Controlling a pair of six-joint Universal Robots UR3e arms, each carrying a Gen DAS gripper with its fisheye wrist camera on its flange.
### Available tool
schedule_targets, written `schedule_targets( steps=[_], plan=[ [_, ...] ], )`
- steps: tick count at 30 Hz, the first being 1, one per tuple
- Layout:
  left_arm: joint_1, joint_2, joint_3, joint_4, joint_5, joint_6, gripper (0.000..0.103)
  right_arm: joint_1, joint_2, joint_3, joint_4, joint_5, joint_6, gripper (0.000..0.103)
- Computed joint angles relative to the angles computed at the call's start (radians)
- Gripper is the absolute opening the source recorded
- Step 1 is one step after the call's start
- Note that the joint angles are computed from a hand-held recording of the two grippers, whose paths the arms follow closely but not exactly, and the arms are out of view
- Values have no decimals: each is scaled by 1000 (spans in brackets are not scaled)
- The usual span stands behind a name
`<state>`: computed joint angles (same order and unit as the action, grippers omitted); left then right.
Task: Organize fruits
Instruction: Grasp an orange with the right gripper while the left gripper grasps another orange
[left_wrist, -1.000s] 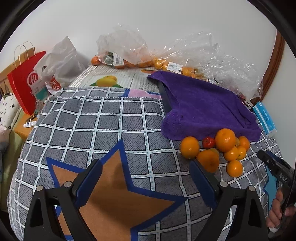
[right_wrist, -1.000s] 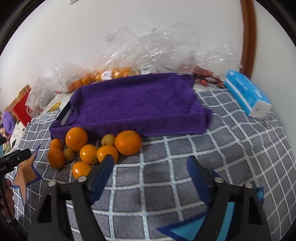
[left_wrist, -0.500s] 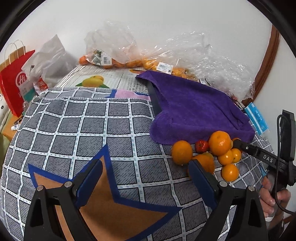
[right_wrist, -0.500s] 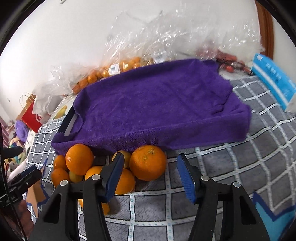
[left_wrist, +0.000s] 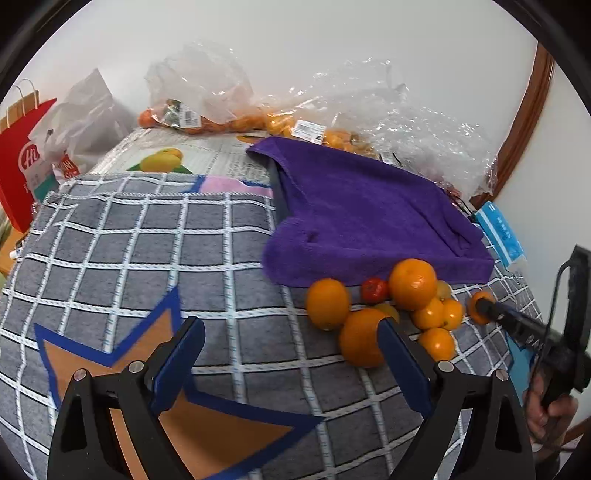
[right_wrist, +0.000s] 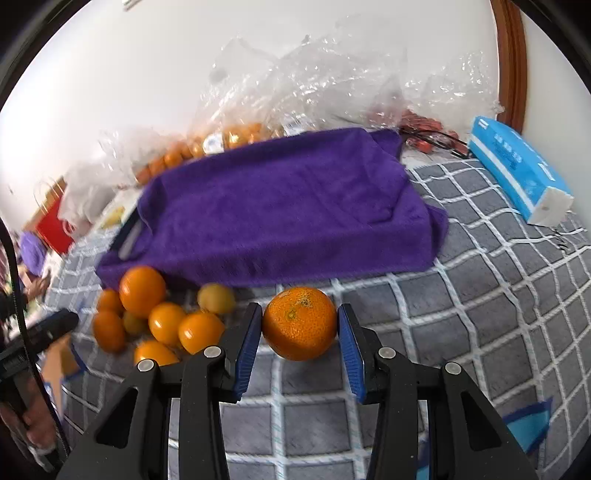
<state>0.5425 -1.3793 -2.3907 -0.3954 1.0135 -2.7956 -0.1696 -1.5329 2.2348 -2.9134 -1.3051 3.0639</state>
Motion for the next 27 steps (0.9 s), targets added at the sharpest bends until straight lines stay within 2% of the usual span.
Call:
schedule_targets(
  steps=[5,8,11,17,19,21,23,25,27],
  plan=[
    [-55,-10,0,32,41,-21,93,7,63,17,-78,-18,6,43],
    [-78,-23,14,22,44,-32,89,19,100,13,-125,-31,12,44],
    [-119,-56,27,41,55,-54,86,27,112,9,-136,-32,0,50],
    [-198,-133,14,150,101,-85,64,22,103,14,-130,-25,-5,51],
    [-210,-144,-10,216,112,-84,61,26,99,13,-122,-30,-10,51],
    [-202,-134,-17,202,77,-52,50,46,104,-2,-109,-61,-17,51],
    [-197,-132,-20,198,55,-41,44,77,116,-22,-101,-105,-22,51],
    [-196,-134,-18,195,52,-41,40,92,121,-25,-105,-122,-31,51],
    [-165,-123,-24,167,3,-22,39,94,120,-19,-115,-124,-37,50]
  ],
)
